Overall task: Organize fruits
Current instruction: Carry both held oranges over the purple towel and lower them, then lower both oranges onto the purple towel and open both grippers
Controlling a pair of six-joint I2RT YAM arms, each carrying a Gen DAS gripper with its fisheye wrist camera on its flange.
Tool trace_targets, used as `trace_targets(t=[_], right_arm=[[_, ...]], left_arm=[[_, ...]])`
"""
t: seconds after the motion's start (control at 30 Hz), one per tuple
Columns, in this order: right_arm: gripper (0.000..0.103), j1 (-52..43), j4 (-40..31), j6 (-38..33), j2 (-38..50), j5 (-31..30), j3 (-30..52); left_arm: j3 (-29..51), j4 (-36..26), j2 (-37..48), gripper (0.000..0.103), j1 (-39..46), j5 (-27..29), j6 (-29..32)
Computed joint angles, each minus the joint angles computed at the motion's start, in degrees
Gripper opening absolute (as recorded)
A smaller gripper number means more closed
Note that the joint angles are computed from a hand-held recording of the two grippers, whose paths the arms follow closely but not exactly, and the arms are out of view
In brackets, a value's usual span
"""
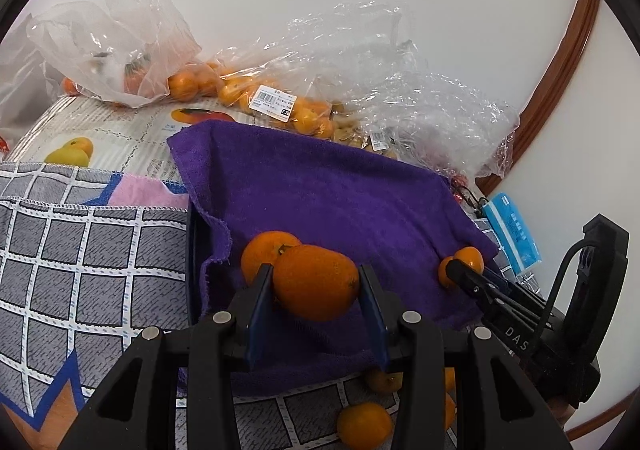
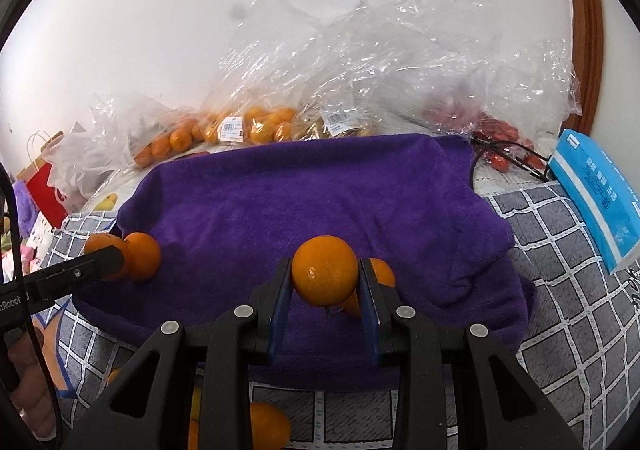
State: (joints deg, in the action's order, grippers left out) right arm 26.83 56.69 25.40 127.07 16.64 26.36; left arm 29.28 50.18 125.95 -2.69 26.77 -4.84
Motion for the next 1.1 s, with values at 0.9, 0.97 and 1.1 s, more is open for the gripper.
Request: trace_targets(t=[0.9,0.97,1.1], right_arm=[[0.032,1.35,-3.32,-0.65,-0.90,0.81,0.78],[0.032,1.46,-3.59,-0.58,-0.94,1.04,0.86],[0.032,1.86,-4.40,-0.98,-1.01,1.70,1.21]], left_arm=[[2.41,-4.81,0.80,0.040,0.02,2.21,0.19],[2.41,-4.75,0.87,0.040,-0.08,1.99,0.26],[2.14,-4.25,0.83,0.040,-0.36,1.41,0.46]])
